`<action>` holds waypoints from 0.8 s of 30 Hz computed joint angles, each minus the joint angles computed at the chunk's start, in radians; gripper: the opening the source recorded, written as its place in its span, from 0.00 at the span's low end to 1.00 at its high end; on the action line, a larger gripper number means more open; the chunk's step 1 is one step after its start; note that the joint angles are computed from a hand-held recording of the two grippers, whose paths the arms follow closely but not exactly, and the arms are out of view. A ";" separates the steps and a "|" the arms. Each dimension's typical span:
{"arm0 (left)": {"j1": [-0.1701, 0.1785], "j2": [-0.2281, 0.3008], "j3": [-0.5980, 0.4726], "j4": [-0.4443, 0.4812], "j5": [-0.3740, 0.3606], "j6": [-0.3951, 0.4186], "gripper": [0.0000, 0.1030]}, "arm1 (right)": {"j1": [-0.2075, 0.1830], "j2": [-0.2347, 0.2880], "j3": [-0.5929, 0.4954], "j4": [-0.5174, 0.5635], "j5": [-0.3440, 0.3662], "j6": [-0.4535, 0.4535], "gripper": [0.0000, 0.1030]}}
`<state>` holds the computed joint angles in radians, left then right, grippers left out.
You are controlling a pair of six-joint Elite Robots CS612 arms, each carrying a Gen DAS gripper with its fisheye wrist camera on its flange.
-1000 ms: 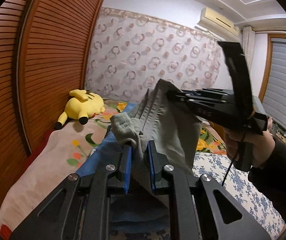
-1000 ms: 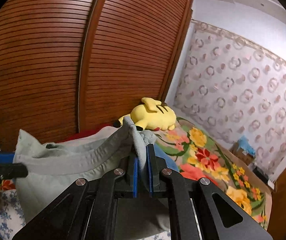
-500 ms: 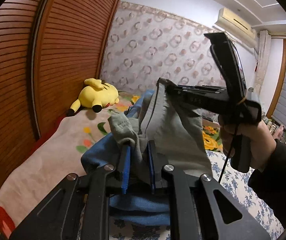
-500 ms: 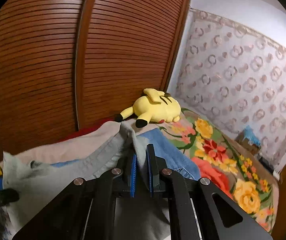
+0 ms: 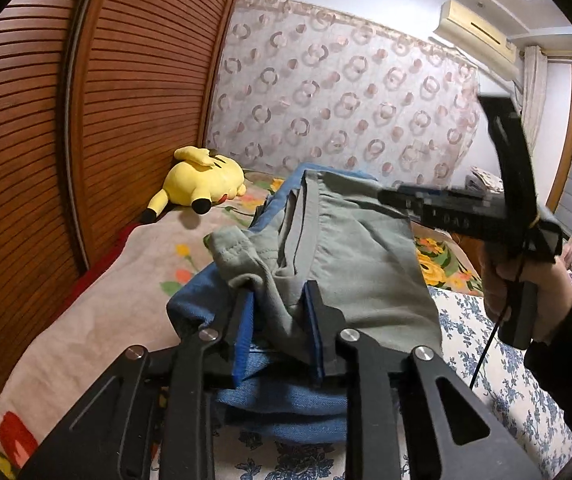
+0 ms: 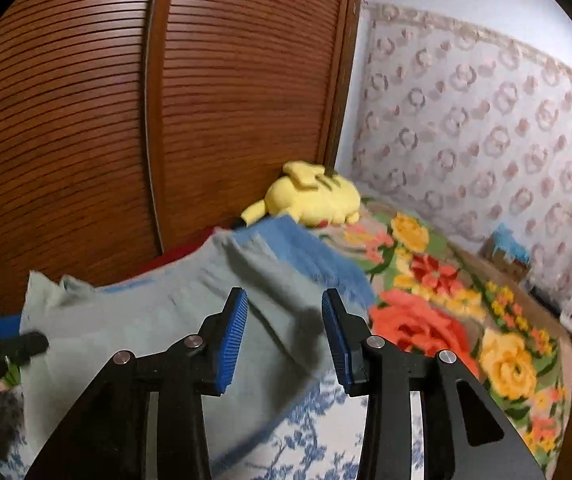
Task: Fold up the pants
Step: 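Lower the pants onto the jeans and open the right tool, then open the left tool to release the pants on the jeans stack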
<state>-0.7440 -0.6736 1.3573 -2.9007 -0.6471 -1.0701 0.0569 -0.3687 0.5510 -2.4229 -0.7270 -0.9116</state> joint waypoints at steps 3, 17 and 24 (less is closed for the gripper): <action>0.001 0.000 -0.002 0.009 -0.001 0.001 0.34 | 0.006 0.029 -0.054 0.043 -0.029 0.022 0.39; -0.004 -0.006 0.008 -0.010 0.001 0.030 0.72 | 0.000 0.033 -0.041 -0.020 -0.016 0.161 0.39; -0.015 -0.011 0.000 0.020 0.029 0.060 0.85 | -0.022 -0.052 0.135 -0.107 0.034 0.145 0.39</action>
<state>-0.7587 -0.6842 1.3577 -2.8810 -0.6178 -1.0100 0.0347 -0.4205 0.6859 -2.5302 -0.6927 -0.7667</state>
